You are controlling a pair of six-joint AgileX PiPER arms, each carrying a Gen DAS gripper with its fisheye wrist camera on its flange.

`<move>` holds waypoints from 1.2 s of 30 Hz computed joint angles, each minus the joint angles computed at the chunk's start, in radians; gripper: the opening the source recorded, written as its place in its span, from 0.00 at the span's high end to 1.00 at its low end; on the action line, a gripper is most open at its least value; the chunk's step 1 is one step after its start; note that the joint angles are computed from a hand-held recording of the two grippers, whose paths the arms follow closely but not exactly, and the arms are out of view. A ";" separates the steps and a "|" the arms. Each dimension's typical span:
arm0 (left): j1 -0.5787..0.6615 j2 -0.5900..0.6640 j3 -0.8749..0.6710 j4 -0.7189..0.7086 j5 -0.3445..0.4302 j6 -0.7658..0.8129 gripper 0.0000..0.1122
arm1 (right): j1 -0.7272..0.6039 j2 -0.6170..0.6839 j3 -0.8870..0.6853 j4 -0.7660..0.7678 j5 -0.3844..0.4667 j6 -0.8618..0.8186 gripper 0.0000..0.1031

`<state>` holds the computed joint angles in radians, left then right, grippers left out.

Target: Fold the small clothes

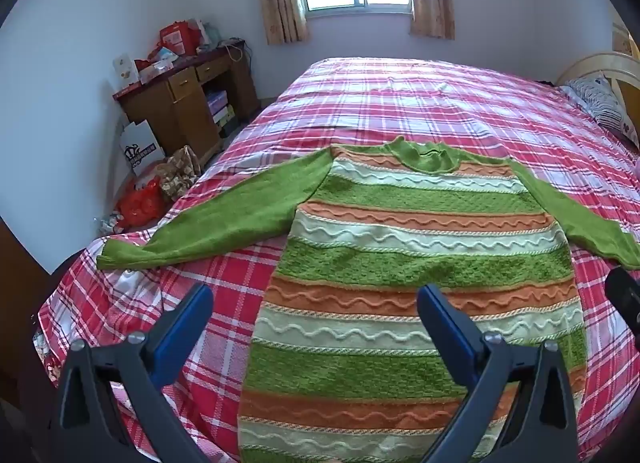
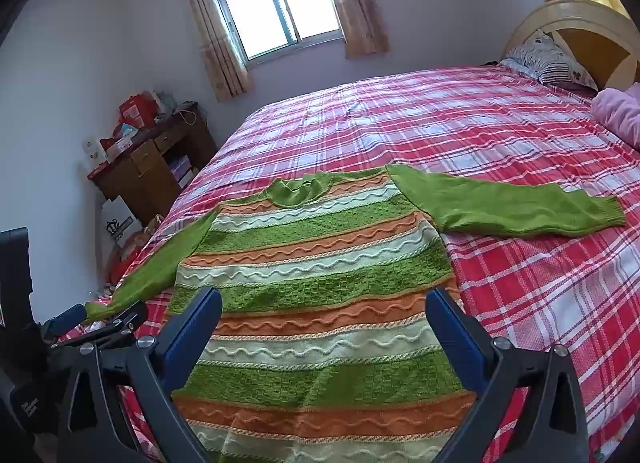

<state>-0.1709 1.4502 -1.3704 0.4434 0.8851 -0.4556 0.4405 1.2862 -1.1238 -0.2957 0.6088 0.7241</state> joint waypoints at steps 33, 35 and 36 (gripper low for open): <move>0.007 -0.010 0.039 -0.057 -0.018 0.020 0.08 | -0.003 0.015 0.016 0.012 0.001 0.004 0.01; 0.004 -0.011 0.041 -0.058 -0.019 0.021 0.08 | -0.006 0.015 0.016 0.021 0.002 -0.003 0.01; 0.004 -0.011 0.042 -0.059 -0.019 0.022 0.08 | -0.006 0.015 0.016 0.021 0.002 -0.003 0.01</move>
<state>-0.1667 1.4389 -1.3288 0.3848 0.8660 -0.4338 0.4343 1.3013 -1.1080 -0.2744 0.6110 0.7212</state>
